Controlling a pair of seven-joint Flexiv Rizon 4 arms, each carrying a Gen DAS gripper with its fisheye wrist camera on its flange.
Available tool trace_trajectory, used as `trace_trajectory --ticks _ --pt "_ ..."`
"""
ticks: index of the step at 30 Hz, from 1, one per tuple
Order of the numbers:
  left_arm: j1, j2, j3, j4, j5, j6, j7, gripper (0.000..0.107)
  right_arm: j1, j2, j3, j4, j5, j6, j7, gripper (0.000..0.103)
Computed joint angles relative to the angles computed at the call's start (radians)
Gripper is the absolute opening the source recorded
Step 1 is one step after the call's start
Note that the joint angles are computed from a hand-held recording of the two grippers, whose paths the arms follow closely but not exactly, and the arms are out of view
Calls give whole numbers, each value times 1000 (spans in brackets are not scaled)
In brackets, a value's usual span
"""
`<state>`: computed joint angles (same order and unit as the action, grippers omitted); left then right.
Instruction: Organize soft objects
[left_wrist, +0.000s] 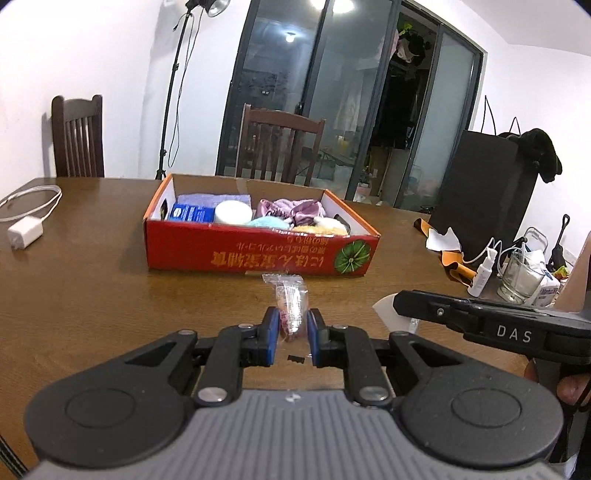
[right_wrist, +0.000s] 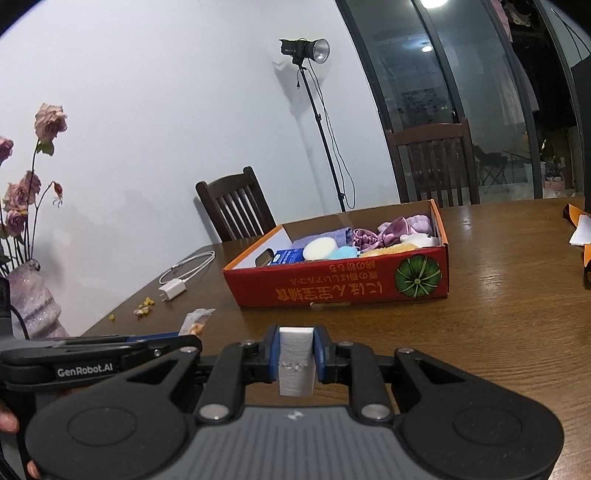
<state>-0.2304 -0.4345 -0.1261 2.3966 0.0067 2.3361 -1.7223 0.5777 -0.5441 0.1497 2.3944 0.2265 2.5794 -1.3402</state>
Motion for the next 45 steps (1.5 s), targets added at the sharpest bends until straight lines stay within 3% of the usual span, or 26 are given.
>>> trace_trajectory --ticks 3,6,11,16,20,22,26,28,29,33,35,42,45 --pt "11 -2 -4 -53 8 -37 24 17 -21 -1 -9 -20 -32 -14 1 18" --pt "73 -23 -43 -154 63 -102 25 17 -45 -1 -31 -66 -69 -45 -15 19" --pt "228 -117 -186 -408 169 -301 36 17 -154 -36 -50 -217 -217 -150 32 18" --pt "290 -275 -302 -687 108 -537 150 17 -236 -127 -71 -435 -345 -307 117 18" --pt "216 -386 -249 -908 9 -695 239 17 -280 -204 -77 -601 -440 -465 171 19" --pt "153 -429 -175 -1009 -41 -770 249 17 -274 -231 -94 -661 -456 -530 177 19" --pt "91 -507 -102 -1153 -104 -850 288 18 -287 -276 -85 -756 -504 -641 185 20" --pt "56 -545 -51 -1218 -135 -863 284 34 -284 -288 -88 -781 -507 -679 189 22" --pt "46 -552 -36 -1229 -151 -872 283 47 -283 -293 -87 -793 -510 -699 191 23" --pt "48 -564 -38 -1238 -200 -861 324 61 -302 -305 -61 -800 -516 -702 189 40" --pt "58 -554 -52 -1214 -211 -829 352 65 -282 -296 -87 -784 -486 -670 193 46" --pt "70 -453 -47 -1065 -229 -749 388 67 -233 -231 -151 -730 -407 -610 196 46" --pt "100 -374 -73 -944 -216 -670 401 74 -190 -182 -190 -679 -368 -588 168 47"
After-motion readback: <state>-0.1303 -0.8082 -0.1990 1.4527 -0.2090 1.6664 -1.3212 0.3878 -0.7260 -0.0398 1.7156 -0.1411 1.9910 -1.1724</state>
